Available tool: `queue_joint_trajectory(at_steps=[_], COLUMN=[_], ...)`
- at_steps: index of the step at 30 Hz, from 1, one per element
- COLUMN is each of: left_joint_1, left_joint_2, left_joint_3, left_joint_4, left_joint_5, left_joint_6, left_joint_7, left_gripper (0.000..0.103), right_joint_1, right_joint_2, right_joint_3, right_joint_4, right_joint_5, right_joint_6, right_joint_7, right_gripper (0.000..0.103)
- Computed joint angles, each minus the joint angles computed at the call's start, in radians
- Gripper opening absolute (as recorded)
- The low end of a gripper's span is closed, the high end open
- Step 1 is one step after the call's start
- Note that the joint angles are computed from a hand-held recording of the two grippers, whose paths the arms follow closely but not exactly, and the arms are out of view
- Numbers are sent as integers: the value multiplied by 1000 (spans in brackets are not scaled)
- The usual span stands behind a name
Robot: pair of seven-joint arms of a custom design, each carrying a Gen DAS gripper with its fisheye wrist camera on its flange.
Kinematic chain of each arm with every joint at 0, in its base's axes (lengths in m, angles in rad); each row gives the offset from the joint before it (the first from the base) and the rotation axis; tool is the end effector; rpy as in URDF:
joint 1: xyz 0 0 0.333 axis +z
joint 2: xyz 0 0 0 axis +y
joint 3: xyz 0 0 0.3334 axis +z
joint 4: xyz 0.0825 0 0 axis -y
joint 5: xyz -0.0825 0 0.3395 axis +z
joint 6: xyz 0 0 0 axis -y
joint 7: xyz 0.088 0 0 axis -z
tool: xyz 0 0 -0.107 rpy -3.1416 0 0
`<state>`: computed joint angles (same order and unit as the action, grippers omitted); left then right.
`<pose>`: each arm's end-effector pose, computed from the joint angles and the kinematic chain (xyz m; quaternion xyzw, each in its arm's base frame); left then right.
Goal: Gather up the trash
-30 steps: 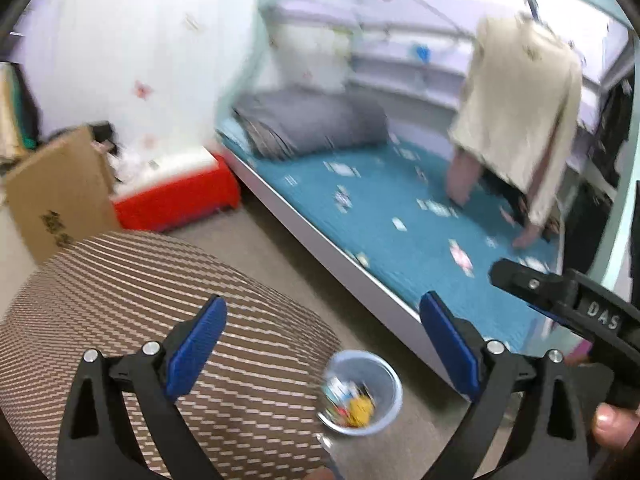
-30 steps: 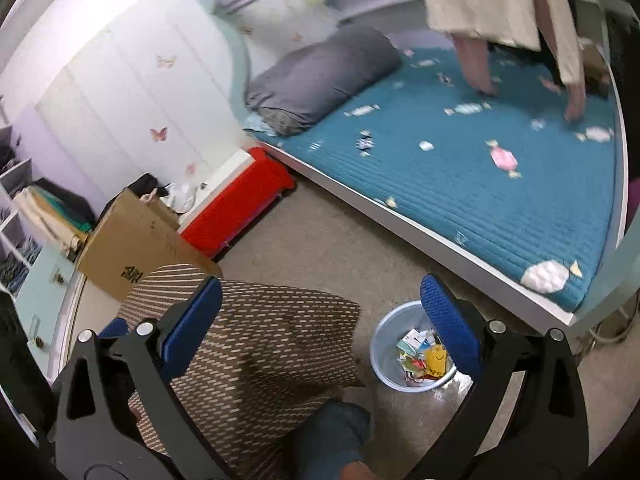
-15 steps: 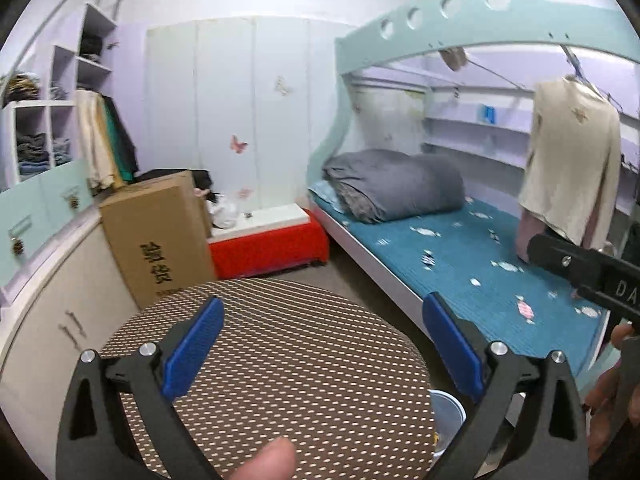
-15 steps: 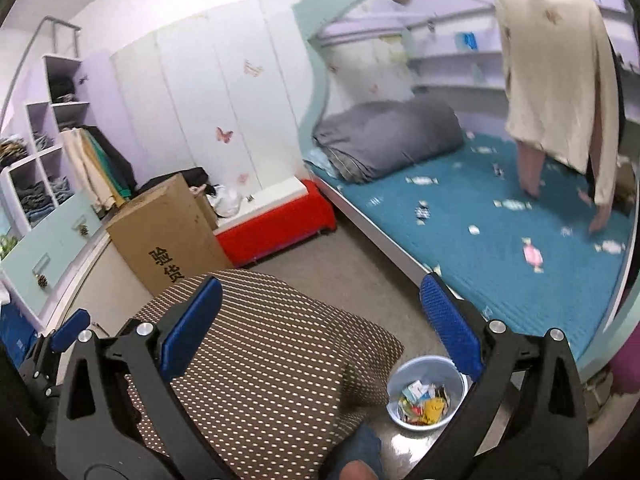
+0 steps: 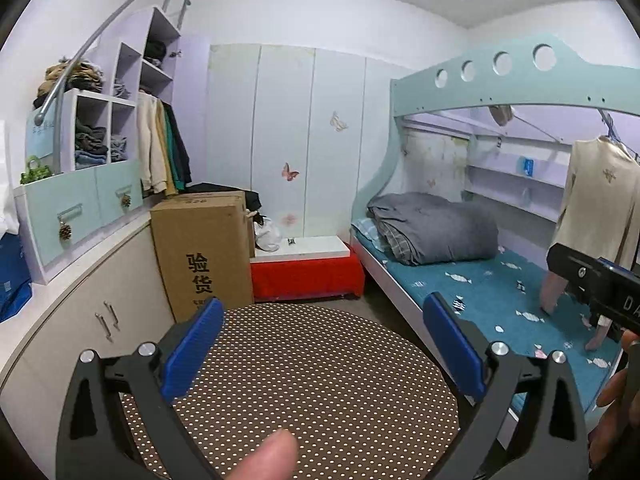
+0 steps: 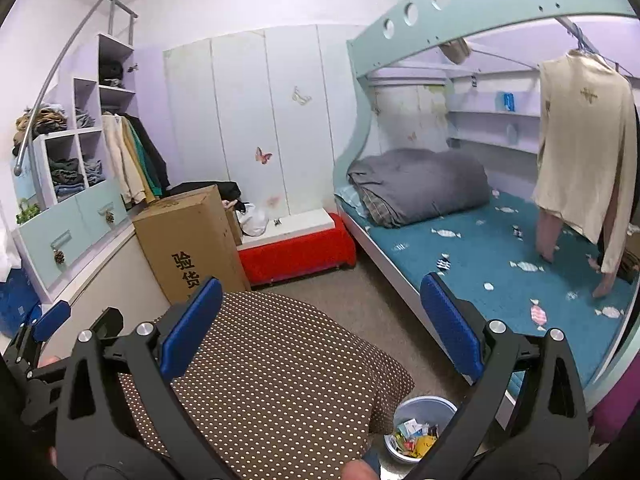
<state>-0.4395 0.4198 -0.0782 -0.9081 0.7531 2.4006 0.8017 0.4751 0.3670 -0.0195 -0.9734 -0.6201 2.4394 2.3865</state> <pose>0.5818 -0.3036 0.7940 -0.5773 0.5691 -0.4231 0.4049 0.5766 0.2858 0.8026 -0.5421 0.6112 -0.3631 0.4481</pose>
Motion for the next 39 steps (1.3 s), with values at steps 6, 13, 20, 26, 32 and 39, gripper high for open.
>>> queue_joint_trajectory(at_steps=[6, 13, 20, 26, 32, 39], left_joint_1=[3, 8, 17, 16, 15, 9], left_joint_2=[-55, -99, -100, -108, -109, -102], left_joint_3=[4, -6, -23, -26, -29, -25], left_joint_4=[-66, -118, -119, -131, -134, -122], left_joint_5=[42, 109, 114, 115, 116, 119], left_joint_6=[16, 22, 26, 32, 32, 31], left_joint_7=[-66, -134, -133, -145, -146, -154], left_gripper=[98, 98, 98, 98, 98, 98], right_joint_1=[26, 45, 52, 51, 52, 54], right_joint_2=[15, 18, 11, 10, 11, 12], right_joint_3=[-8, -16, -20, -18, -17, -17], right_joint_4=[37, 54, 46, 46, 51, 52], right_joint_5=[-22, -48, -67, -69, -69, -68], right_joint_6=[-15, -14, -14, -13, -18, -19], right_joint_7=[-16, -16, 1, 5, 3, 5], right_gripper=[97, 97, 97, 97, 97, 97])
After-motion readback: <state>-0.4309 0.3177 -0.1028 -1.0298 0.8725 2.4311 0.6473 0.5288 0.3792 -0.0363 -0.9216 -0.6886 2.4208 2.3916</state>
